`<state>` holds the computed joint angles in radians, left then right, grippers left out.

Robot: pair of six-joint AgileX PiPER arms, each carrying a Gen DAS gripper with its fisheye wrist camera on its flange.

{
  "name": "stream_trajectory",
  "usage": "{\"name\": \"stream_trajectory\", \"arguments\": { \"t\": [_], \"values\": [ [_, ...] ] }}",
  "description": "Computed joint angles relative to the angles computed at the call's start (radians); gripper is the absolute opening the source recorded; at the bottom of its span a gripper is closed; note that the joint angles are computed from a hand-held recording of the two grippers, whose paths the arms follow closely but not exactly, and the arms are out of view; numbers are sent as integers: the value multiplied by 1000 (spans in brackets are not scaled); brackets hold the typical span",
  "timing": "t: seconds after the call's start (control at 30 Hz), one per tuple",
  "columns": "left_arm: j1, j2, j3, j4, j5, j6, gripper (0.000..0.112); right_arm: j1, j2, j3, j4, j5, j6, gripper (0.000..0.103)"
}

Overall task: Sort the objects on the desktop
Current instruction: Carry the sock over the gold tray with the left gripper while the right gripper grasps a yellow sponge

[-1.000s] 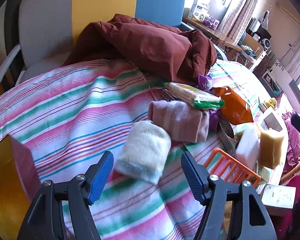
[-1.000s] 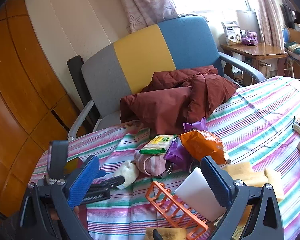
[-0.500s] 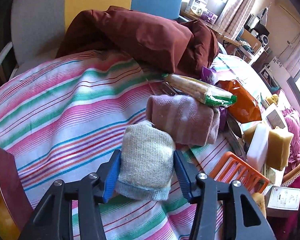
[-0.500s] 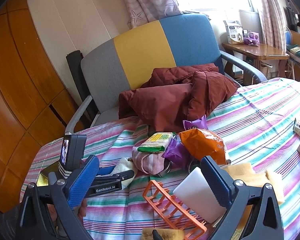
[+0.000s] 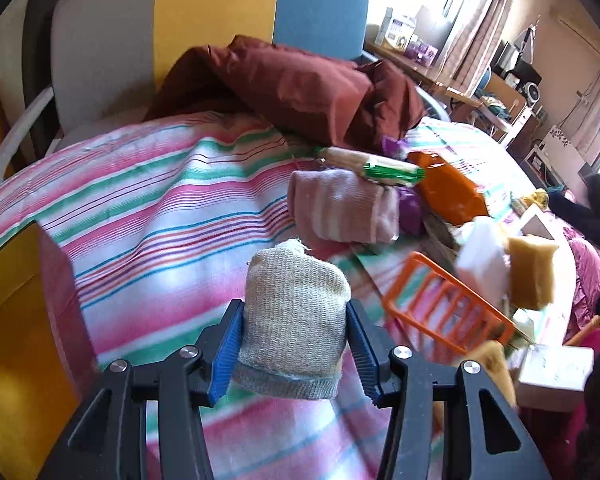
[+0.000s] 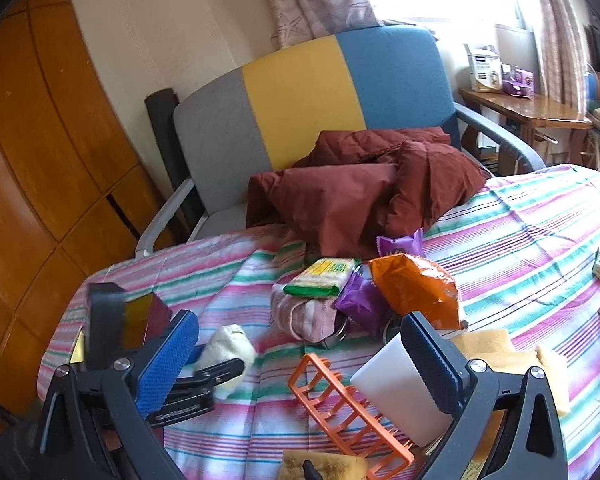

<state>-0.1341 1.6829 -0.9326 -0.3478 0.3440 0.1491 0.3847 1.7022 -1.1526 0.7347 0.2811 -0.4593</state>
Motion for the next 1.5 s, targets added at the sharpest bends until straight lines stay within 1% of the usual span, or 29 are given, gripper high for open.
{"name": "stream_trajectory", "arguments": {
  "t": [0.1, 0.17, 0.2, 0.23, 0.27, 0.3, 0.37, 0.47, 0.53, 0.63, 0.7, 0.8, 0.87, 0.93, 0.97, 1.0, 1.07, 1.13, 1.23, 1.4, 1.5],
  "values": [
    [4, -96, 79, -4, -16, 4, 51, 2, 16, -19, 14, 74, -61, 100],
    [14, -158, 125, -14, -9, 18, 51, 8, 24, -32, 25, 131, -104, 99],
    [21, -186, 147, -21, -7, 29, 51, 14, 26, -34, 13, 143, -100, 99],
    [27, -211, 166, -19, -3, 30, 51, 19, 32, -46, 1, 181, -118, 99],
    [40, -245, 192, -31, 1, 52, 51, 32, 40, -63, -51, 223, -114, 99],
    [52, -271, 212, -49, 4, 77, 51, 41, 44, -71, -85, 247, -109, 99],
    [80, -328, 257, -62, 12, 101, 51, 68, 68, -116, -208, 355, -105, 98],
    [154, -400, 313, -170, 42, 224, 51, 128, 97, -169, -432, 482, -65, 98],
    [200, -445, 341, -206, 64, 269, 51, 155, 114, -190, -536, 549, -64, 98],
    [270, -517, 378, -227, 106, 316, 51, 186, 159, -243, -647, 641, -76, 98],
    [339, -559, 397, -269, 150, 384, 51, 212, 197, -282, -716, 704, -95, 98],
    [446, -610, 425, -312, 207, 460, 51, 242, 258, -334, -799, 769, -112, 98],
    [525, -642, 442, -338, 245, 515, 51, 260, 296, -354, -871, 776, -84, 97],
    [595, -664, 459, -350, 273, 558, 51, 268, 327, -370, -914, 789, -72, 88],
    [647, -677, 468, -358, 295, 589, 51, 268, 340, -379, -921, 800, -74, 68],
    [691, -683, 474, -368, 312, 620, 51, 263, 350, -389, -906, 814, -85, 64],
    [799, -689, 491, -387, 351, 691, 51, 260, 338, -373, -904, 805, -81, 62],
    [887, -682, 504, -404, 375, 751, 51, 254, 316, -348, -905, 788, -78, 60],
    [1061, -667, 530, -433, 421, 874, 51, 232, 284, -318, -893, 769, -68, 57],
    [1246, -635, 562, -438, 428, 1001, 51, 181, 206, -283, -821, 731, -72, 55],
    [1322, -609, 579, -442, 410, 1056, 51, 159, 163, -274, -776, 714, -77, 55]
  ]
}}
